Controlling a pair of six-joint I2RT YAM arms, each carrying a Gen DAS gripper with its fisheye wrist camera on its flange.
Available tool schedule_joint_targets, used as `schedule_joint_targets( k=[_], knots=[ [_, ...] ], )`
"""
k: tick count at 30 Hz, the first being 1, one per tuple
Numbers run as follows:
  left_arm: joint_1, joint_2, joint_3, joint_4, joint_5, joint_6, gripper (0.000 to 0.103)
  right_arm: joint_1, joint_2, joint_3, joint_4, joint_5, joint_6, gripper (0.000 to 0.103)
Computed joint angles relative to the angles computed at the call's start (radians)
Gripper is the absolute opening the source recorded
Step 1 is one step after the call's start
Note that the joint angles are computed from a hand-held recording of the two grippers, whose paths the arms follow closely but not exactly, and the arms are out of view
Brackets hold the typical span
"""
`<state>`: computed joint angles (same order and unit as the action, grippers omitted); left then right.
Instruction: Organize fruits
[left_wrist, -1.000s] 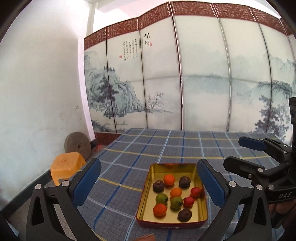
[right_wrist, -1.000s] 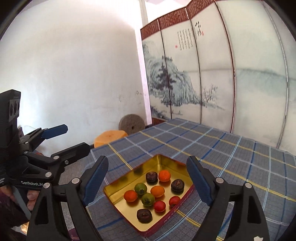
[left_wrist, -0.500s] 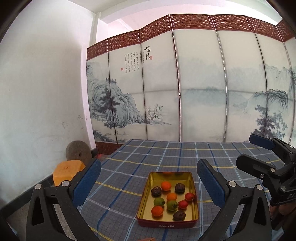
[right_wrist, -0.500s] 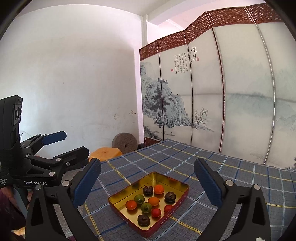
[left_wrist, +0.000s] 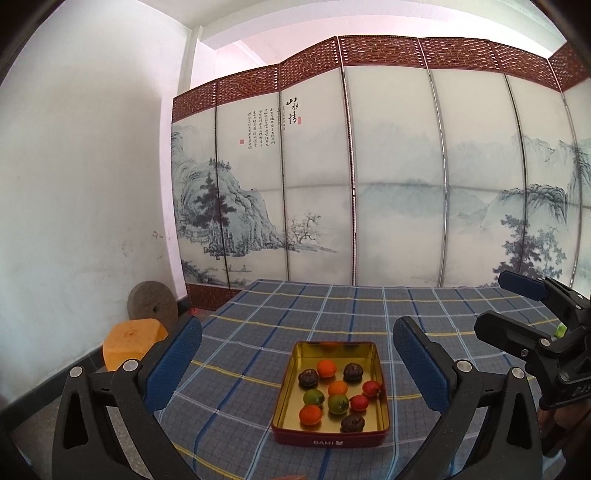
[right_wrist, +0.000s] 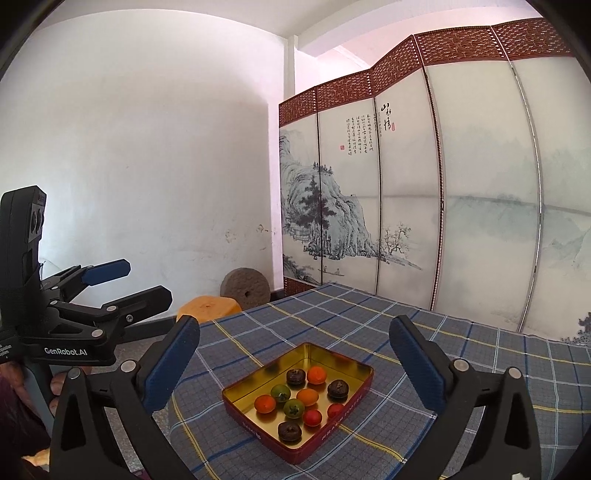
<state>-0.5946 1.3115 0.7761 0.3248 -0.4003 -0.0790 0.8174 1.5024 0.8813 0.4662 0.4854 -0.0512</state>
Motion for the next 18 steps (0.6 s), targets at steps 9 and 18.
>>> schedule_joint_targets(
  k=[9,18],
  knots=[
    [-0.004,-0.004,0.009,-0.045,0.002,-0.014,0.103,-0.001,0.007,0.003,-0.01,0.002,0.001,0.103],
    [0.001,0.067,0.061,-0.089,0.017,-0.031,0.103,-0.028,-0.002,-0.016,-0.02,-0.021,0.031,0.103]
  ],
)
